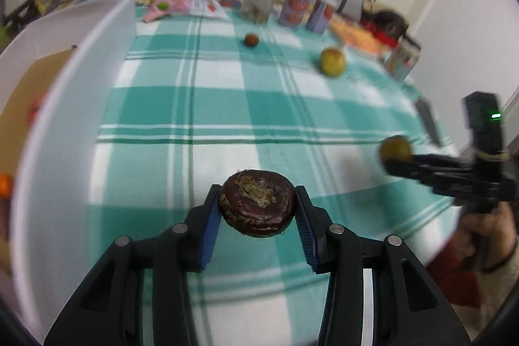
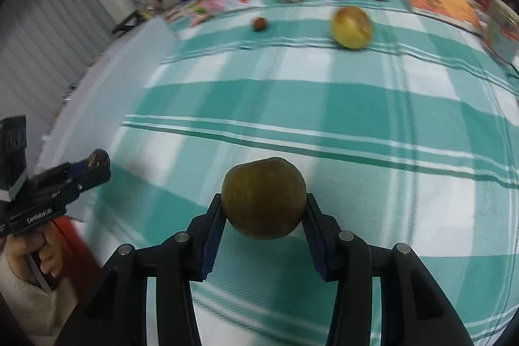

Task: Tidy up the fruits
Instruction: 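Carry the dark fruit and brown fruit over the white box with both tools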

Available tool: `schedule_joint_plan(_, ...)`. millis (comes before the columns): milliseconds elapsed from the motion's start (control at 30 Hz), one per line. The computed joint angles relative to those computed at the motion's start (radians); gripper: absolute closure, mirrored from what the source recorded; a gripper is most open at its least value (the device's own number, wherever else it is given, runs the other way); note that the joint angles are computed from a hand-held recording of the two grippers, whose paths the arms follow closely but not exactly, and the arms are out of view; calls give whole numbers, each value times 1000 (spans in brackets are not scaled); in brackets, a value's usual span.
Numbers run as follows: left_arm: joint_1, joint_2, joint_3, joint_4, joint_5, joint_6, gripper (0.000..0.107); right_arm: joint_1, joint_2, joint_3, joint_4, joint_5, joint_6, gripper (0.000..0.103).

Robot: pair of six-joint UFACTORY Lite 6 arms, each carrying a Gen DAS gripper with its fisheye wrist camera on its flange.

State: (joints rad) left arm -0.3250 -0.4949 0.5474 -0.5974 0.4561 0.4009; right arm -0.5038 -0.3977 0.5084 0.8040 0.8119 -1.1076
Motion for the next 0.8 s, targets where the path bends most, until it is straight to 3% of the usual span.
schedule_joint_plan(67,178,-84,23,-110,192,162,62,119,-30,48,-8,37,108,56)
schedule_joint_plan(167,492,-149,115,-148,446,275,62,364,-17,161,-7,25,292,56)
schedule_joint_plan(267,806,-64,267,-143,567,381,62,607,60,308,-23,-32,457,56)
schedule_joint_plan(333,1012,33,339,-188,634,547,62,771,149,432,-46,-76,558,56)
schedule_joint_plan(433,1153,194,421,-169,595,628,62,1008,327,647,-135,-141,718,56)
schedule_joint_plan(533,1180,305,439,-114,503,640,62,1176,551,890,-221,-148,833,56)
schedule_joint_plan(700,1120,409,424,-36,373,603,62,1323,1015,1413,-480,-25,1080,56)
schedule_joint_plan(800,1125,423,409,-6,343,585,62,1351,1278,1727,-586,76,1180,56)
